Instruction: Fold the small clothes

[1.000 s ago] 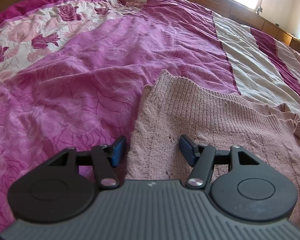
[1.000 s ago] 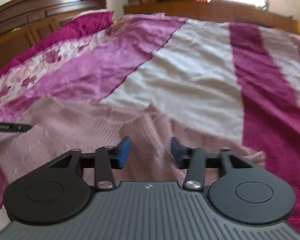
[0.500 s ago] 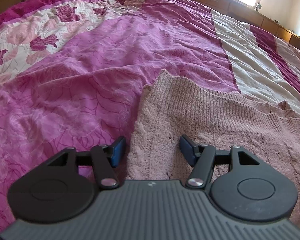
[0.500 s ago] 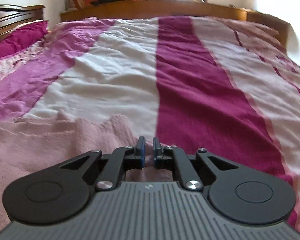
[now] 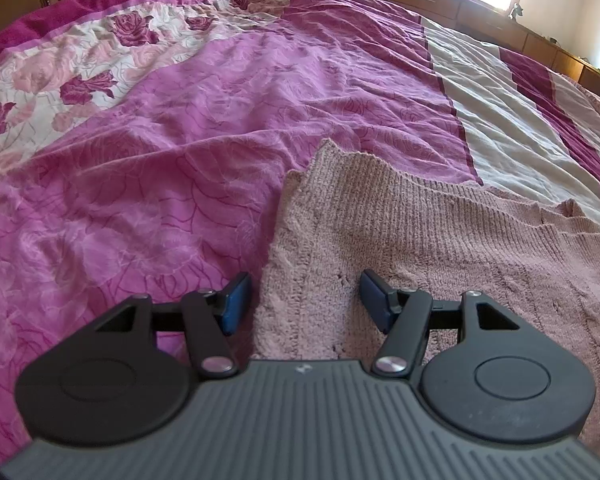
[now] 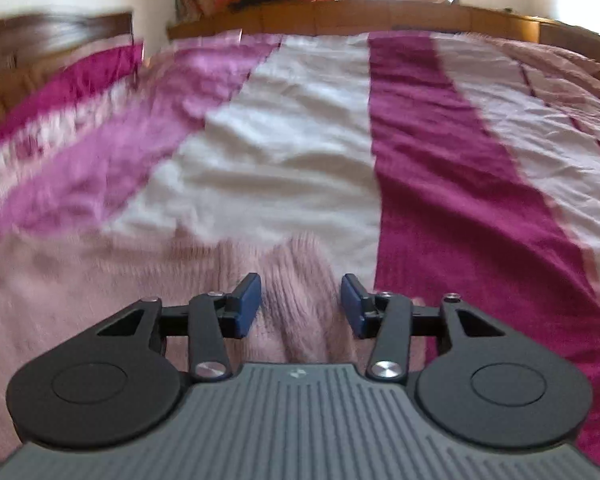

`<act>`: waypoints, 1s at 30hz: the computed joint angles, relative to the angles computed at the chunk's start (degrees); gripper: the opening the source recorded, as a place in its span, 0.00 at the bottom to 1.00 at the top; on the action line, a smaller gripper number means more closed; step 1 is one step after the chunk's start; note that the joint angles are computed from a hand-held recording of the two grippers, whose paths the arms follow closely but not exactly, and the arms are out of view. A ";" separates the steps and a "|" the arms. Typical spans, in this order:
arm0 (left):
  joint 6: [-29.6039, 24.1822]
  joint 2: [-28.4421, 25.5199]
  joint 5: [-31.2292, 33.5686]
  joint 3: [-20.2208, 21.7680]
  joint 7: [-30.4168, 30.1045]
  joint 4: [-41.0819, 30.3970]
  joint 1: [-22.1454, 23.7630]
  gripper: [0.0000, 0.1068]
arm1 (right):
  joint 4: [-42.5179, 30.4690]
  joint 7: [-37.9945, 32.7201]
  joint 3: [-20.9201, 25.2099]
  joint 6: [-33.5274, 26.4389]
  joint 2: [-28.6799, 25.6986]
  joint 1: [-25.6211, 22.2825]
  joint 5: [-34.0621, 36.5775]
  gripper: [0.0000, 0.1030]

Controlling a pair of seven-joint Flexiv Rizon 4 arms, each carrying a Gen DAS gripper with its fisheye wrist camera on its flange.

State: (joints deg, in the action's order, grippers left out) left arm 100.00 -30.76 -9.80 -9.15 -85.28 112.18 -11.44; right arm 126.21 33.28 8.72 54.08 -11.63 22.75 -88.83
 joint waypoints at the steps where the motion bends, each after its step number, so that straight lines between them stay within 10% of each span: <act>1: 0.01 0.00 0.04 -0.02 0.02 0.00 0.04 0.59 | -0.04 -0.13 0.15 -1.84 -0.22 0.54 0.52 0.12; 9: 0.11 -0.16 0.19 0.26 0.13 -0.18 -0.24 0.59 | 1.63 5.38 0.69 -5.93 0.83 0.72 3.73 0.14; 14: -0.49 0.08 0.17 -0.56 0.33 -0.12 0.53 0.59 | 2.59 10.23 1.26 -8.88 2.95 1.56 1.60 0.49; 30: -6.22 5.91 0.05 3.22 1.09 2.00 -1.66 0.57 | 7.16 23.49 4.14 -7.83 6.22 3.30 -0.74 0.66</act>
State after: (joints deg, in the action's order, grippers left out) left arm 93.78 -24.85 -9.75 -5.93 -84.19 114.18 -13.11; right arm 133.37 56.78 12.86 46.25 -5.41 26.06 -89.57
